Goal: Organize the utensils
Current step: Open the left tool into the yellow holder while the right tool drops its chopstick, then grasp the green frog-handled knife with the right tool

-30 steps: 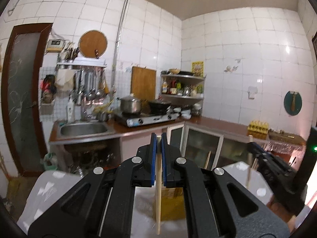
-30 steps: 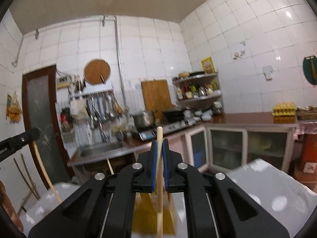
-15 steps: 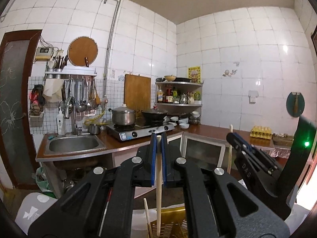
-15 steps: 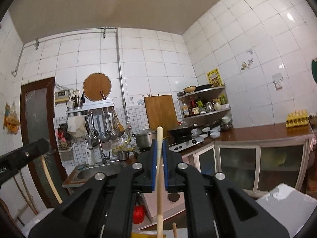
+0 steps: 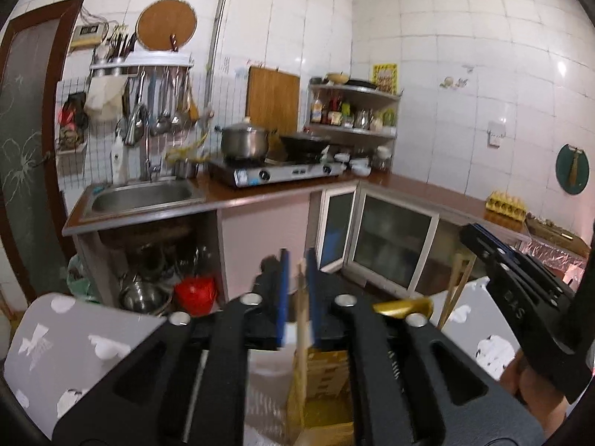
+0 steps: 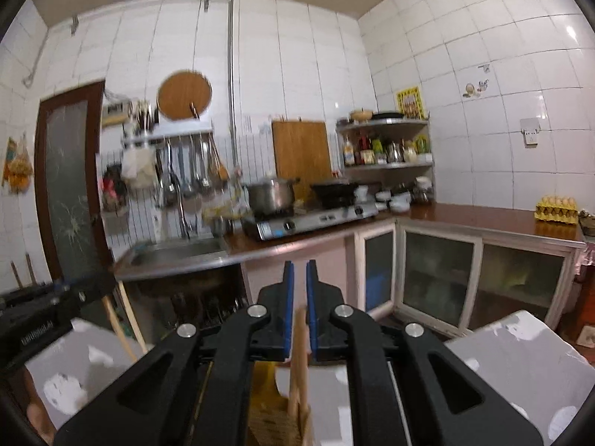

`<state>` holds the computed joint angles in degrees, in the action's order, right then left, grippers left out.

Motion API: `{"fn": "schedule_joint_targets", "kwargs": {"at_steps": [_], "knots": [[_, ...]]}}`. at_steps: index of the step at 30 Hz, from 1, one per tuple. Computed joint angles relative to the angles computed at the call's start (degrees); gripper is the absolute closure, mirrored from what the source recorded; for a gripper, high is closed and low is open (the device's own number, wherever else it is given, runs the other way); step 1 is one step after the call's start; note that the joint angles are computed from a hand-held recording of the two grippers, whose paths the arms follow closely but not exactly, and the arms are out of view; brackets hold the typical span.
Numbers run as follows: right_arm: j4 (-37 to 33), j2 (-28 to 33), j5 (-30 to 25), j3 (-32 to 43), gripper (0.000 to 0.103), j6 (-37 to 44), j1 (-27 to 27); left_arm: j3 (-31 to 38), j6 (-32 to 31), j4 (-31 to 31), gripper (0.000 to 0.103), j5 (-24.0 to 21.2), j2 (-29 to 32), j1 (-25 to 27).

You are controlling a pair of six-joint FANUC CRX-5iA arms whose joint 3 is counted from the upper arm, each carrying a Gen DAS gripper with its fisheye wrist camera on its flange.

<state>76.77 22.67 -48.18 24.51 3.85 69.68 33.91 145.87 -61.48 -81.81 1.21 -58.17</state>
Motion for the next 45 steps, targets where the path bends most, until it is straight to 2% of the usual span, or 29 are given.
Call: {"fn": "schedule_joint_targets", "kwargs": {"at_steps": [1, 2, 3, 4, 5, 10, 12, 17, 21, 23, 29, 32, 36, 45], "knots": [[-3.02, 0.29, -1.27, 1.17, 0.092, 2.85, 0.64, 0.15, 0.10, -0.41, 0.066, -1.23, -0.14, -0.57], [-6.06, 0.51, -3.03, 2.49, 0.078, 5.51, 1.32, 0.46, 0.24, -1.25, 0.060, -2.34, -0.11, -1.35], [-7.20, 0.13, -3.92, 2.37, 0.069, 6.26, 1.67, 0.78, 0.10, -2.12, 0.051, -3.41, -0.31, -2.09], [-7.81, -0.45, -4.78, 1.91, 0.054, 6.58, 2.05, 1.31, -0.13, -3.43, 0.045, -5.04, -0.55, -3.41], [-7.59, -1.42, -6.01, 0.78, 0.053, 6.53, 2.72, 1.81, -0.34, -4.20, 0.042, -6.21, -0.63, -4.26], [-9.90, -4.87, -11.79, -1.09, 0.048, 8.27, 6.13, 4.58, 0.11, -11.76, 0.011, -15.21, -1.72, -12.30], [-10.65, -6.16, -15.03, -1.86, 0.044, 8.83, 8.10, 4.95, 0.63, -14.50, 0.006, -18.07, -2.19, -15.54], [-14.87, -8.92, -22.46, -4.19, 0.044, 10.37, 12.96, 4.06, 2.55, -17.84, 0.005, -24.77, -3.49, -22.31], [-18.50, -11.35, -25.36, -8.40, 0.044, 7.63, 15.83, 1.19, 4.95, -15.64, 0.005, -28.08, -4.40, -23.99], [-20.54, -12.17, -25.82, -10.49, 0.044, 5.84, 16.93, -1.18, 7.41, -12.42, 0.005, -29.10, -4.96, -23.59], [-25.73, -12.92, -26.43, -15.17, 0.044, 1.09, 19.71, -8.90, 15.48, -0.24, 0.005, -27.16, -7.05, -19.68], [-27.61, -12.74, -26.40, -16.30, 0.044, -0.21, 20.44, -11.86, 17.16, 3.78, 0.005, -26.39, -7.54, -18.16], [-29.50, -11.69, -26.45, -16.28, 0.044, -0.77, 20.98, -14.81, 18.59, 6.68, 0.005, -25.79, -7.90, -16.90], [-33.02, -7.81, -27.98, -10.13, 0.044, 2.37, 21.06, -18.86, 21.18, 11.90, 0.005, -22.79, -9.40, -14.56]]}}
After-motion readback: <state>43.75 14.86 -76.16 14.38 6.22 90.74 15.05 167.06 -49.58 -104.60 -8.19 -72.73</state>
